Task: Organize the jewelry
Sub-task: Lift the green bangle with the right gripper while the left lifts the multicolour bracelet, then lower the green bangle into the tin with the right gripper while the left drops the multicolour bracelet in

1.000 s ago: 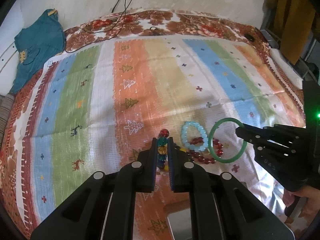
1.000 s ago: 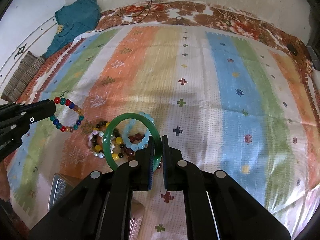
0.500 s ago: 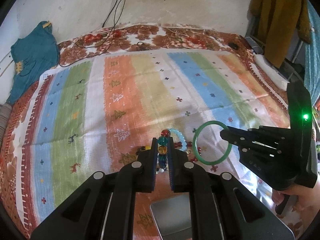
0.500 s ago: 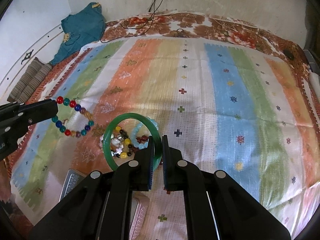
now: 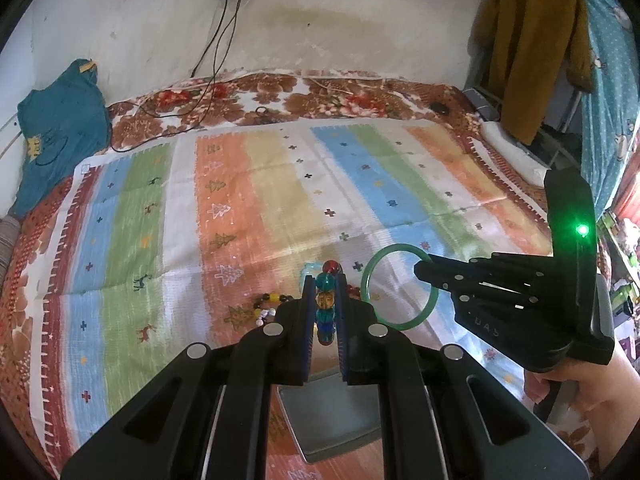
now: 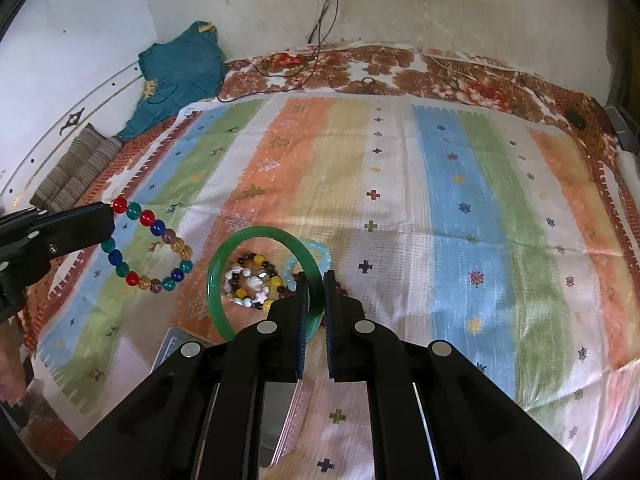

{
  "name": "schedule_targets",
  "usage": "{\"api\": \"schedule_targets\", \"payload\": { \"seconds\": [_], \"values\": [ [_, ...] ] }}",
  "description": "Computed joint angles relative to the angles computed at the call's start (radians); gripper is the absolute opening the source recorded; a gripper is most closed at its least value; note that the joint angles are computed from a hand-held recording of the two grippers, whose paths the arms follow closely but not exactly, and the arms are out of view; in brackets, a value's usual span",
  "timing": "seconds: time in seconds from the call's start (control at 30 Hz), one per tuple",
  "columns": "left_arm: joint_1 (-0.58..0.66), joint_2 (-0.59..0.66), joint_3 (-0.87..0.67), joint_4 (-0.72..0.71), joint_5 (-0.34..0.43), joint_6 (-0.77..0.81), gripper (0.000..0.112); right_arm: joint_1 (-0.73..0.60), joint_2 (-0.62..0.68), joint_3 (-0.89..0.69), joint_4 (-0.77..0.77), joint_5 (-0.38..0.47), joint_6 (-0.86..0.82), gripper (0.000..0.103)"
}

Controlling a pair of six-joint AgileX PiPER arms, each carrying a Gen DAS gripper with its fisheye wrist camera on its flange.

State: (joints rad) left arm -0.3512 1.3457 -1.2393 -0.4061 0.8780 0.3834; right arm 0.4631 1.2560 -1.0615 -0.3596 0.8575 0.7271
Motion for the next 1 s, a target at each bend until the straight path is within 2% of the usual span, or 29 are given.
{"api": "schedule_targets", "payload": {
  "seconds": [0.5,1.0],
  "values": [
    [0.021,-0.145,0.092,-0.055,0.032,0.056,0.009,0.104,-0.093,0.038,-0.043,0.044,0.072,0.008],
    [0.073,-0.234,0.185,-0.091,0.064,0.096,0.009,0.242,-0.132,0.07,-0.077,0.102,0.172,0.008]
  ]
}}
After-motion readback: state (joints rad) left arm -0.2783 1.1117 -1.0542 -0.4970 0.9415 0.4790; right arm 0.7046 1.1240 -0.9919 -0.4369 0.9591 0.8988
